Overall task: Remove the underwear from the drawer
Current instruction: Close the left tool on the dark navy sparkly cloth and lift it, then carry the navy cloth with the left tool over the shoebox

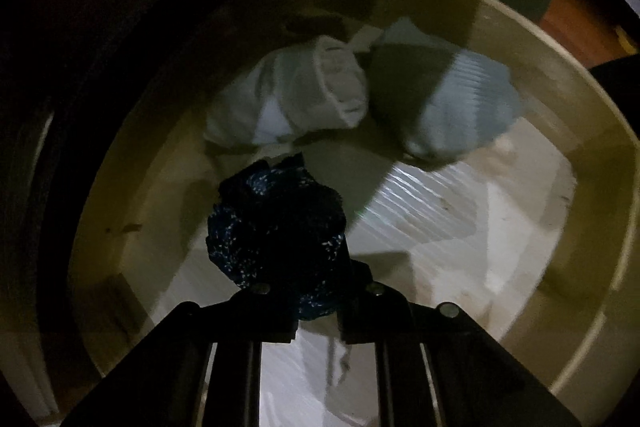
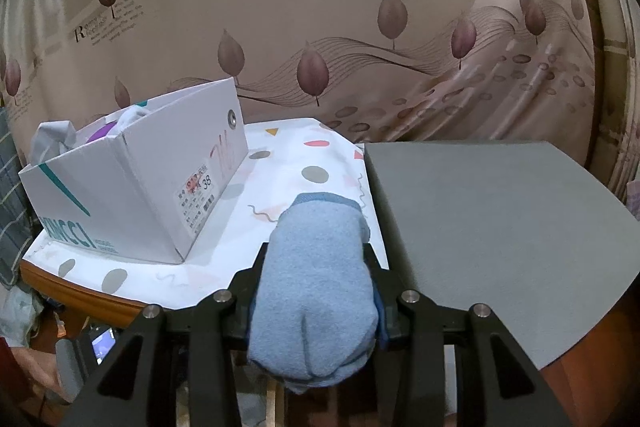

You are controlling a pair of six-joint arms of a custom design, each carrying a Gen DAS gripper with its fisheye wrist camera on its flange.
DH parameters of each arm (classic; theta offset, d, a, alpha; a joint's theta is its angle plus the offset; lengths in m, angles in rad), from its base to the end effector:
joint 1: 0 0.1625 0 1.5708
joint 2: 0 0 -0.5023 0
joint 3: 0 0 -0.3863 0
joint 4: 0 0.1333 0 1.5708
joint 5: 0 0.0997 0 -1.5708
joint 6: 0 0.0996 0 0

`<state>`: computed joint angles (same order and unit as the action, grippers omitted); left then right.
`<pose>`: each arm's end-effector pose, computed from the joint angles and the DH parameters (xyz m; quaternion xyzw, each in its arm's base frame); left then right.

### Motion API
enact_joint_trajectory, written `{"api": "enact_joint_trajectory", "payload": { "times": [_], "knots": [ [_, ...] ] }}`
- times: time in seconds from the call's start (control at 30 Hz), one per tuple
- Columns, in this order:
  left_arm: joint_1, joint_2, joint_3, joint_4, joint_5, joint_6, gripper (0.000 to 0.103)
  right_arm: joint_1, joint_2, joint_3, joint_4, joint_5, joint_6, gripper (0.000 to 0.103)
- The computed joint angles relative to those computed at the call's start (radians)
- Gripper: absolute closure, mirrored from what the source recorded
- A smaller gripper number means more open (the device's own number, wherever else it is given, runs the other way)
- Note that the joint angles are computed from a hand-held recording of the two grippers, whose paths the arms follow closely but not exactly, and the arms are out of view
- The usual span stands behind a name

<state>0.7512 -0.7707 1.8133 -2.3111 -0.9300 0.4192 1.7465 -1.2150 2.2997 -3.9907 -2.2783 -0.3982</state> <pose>-0.3262 -0.5685 0.0729 0.5833 0.7365 0.0781 0.3336 0.1466 -0.4334 0.3711 0.0028 -0.7673 0.5470 0.3348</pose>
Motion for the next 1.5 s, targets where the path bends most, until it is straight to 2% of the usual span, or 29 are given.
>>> {"api": "enact_joint_trajectory", "payload": {
  "times": [0.2, 0.5, 0.7, 0.77, 1.1, 1.2, 1.4, 1.5],
  "knots": [
    [-0.007, -0.042, -0.020, 0.141, -0.052, -0.060, 0.092, -0.007, -0.004, 0.003, 0.010, 0.005, 0.014, 0.061],
    [-0.018, -0.125, -0.013, 0.217, -0.148, -0.109, 0.092, -0.010, -0.005, 0.008, 0.004, 0.009, 0.017, 0.061],
    [-0.044, -0.184, 0.022, 0.173, -0.174, -0.138, 0.092, -0.011, -0.007, 0.009, 0.004, 0.018, 0.016, 0.061],
    [-0.048, -0.178, -0.019, 0.192, -0.176, -0.147, 0.092, -0.010, -0.003, 0.007, 0.002, 0.015, 0.013, 0.061],
    [-0.105, -0.249, 0.061, 0.022, -0.223, -0.213, 0.092, -0.004, 0.006, 0.005, -0.011, 0.008, 0.000, 0.061],
    [-0.124, -0.267, 0.062, -0.007, -0.206, -0.266, 0.092, -0.005, 0.006, 0.004, -0.010, 0.008, 0.000, 0.061],
    [-0.185, -0.303, 0.069, -0.075, -0.128, -0.376, 0.092, -0.002, 0.006, 0.006, -0.017, 0.005, -0.008, 0.061],
    [-0.203, -0.321, 0.051, -0.084, -0.134, -0.420, 0.092, -0.001, 0.010, 0.005, -0.021, 0.001, -0.012, 0.061]
  ]
}}
